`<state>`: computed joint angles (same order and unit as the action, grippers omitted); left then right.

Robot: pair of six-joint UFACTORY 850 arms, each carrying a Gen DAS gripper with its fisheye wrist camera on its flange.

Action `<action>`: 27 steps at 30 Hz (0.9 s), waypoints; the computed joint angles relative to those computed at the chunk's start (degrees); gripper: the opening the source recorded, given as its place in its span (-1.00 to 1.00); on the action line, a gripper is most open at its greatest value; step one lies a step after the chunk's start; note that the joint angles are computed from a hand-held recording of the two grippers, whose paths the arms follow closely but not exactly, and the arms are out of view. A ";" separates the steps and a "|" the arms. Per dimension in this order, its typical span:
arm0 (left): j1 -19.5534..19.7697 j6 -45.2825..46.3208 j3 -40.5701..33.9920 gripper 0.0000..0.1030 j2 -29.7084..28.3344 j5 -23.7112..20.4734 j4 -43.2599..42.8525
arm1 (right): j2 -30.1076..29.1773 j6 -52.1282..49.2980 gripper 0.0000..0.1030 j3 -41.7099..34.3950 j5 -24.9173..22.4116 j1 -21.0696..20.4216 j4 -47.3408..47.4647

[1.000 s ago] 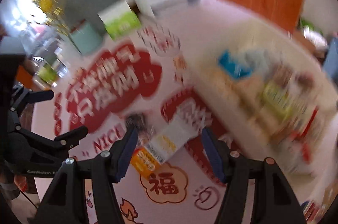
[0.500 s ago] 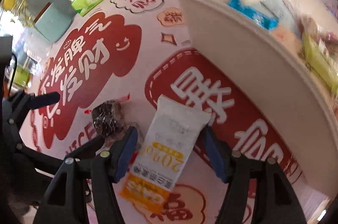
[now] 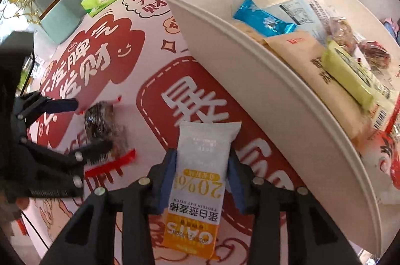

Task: Organize snacks
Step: 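Grasp the brown chocolate packet with the left tool while the right tool grasps the white protein bar, then carry both snacks over the white tray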

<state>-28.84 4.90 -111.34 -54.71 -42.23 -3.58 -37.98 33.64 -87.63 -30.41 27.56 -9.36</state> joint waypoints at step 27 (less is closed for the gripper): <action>-5.10 -35.84 30.36 -0.94 24.20 13.45 1.34 | 15.55 -18.84 -0.24 14.84 10.42 -0.58 9.81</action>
